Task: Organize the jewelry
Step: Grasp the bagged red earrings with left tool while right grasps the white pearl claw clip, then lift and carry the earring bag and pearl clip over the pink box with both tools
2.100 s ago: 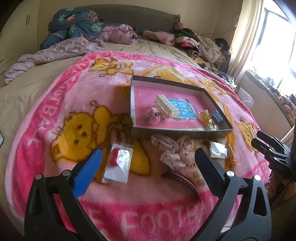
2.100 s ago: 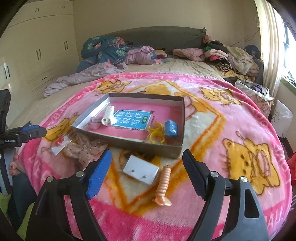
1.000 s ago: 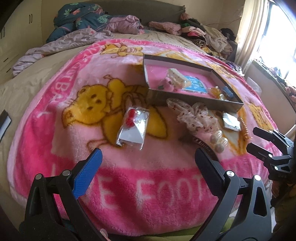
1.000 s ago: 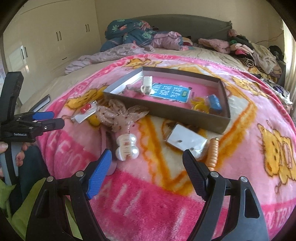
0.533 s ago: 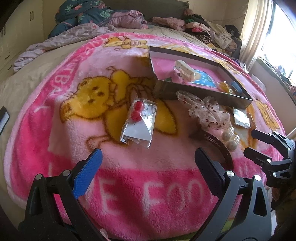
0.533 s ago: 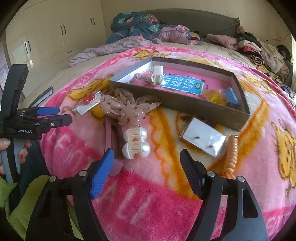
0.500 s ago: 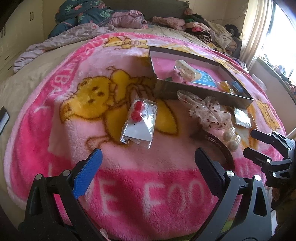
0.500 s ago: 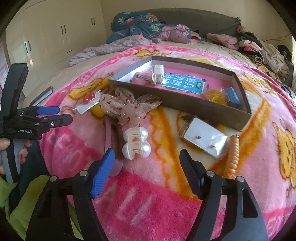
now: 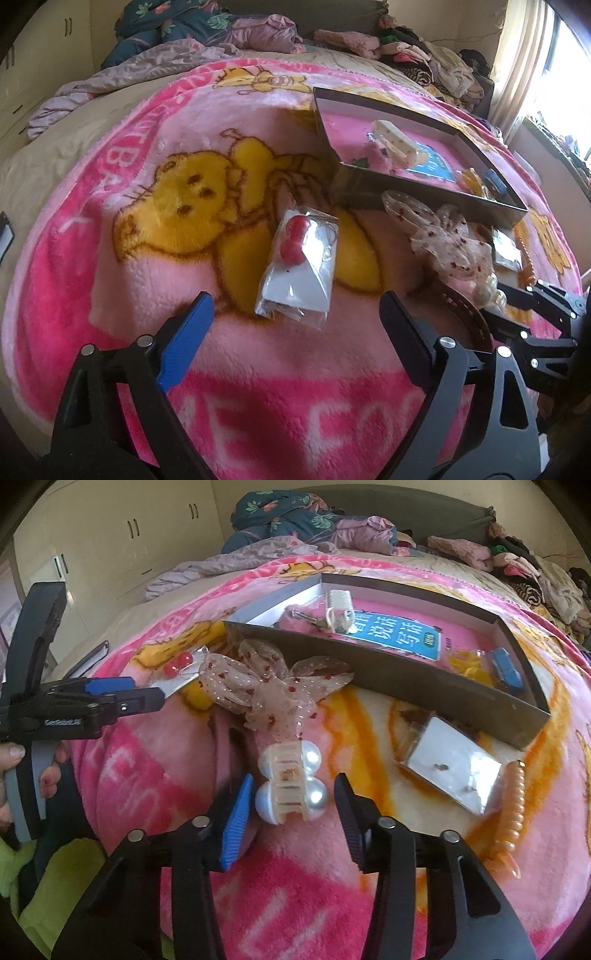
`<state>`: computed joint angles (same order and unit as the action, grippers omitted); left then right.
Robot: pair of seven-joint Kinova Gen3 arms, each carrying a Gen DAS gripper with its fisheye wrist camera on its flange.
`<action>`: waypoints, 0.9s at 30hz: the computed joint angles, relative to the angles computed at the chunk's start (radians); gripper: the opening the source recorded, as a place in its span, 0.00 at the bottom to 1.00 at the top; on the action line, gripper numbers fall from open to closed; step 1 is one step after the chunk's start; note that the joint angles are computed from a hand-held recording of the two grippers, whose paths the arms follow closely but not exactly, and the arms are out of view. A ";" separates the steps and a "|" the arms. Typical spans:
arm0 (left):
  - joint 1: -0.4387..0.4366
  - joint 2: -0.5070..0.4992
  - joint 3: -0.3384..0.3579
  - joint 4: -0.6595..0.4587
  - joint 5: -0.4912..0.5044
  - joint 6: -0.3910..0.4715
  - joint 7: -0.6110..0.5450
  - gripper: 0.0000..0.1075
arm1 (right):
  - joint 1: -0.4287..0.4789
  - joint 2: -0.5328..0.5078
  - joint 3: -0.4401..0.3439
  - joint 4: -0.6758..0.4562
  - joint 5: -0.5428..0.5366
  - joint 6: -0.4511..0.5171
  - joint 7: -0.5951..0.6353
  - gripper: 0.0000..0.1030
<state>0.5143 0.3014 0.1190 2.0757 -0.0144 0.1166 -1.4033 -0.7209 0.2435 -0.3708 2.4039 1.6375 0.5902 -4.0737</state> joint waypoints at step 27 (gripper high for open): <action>-0.140 0.047 0.152 -0.041 0.042 0.003 -0.100 0.31 | -0.048 -0.034 -0.005 0.028 -0.072 0.072 -0.020 0.35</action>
<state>0.3739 0.3482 0.2714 2.0351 0.0278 0.1193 -1.5035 -0.7689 0.2097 -0.3758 2.4320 1.5658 0.6622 -4.0933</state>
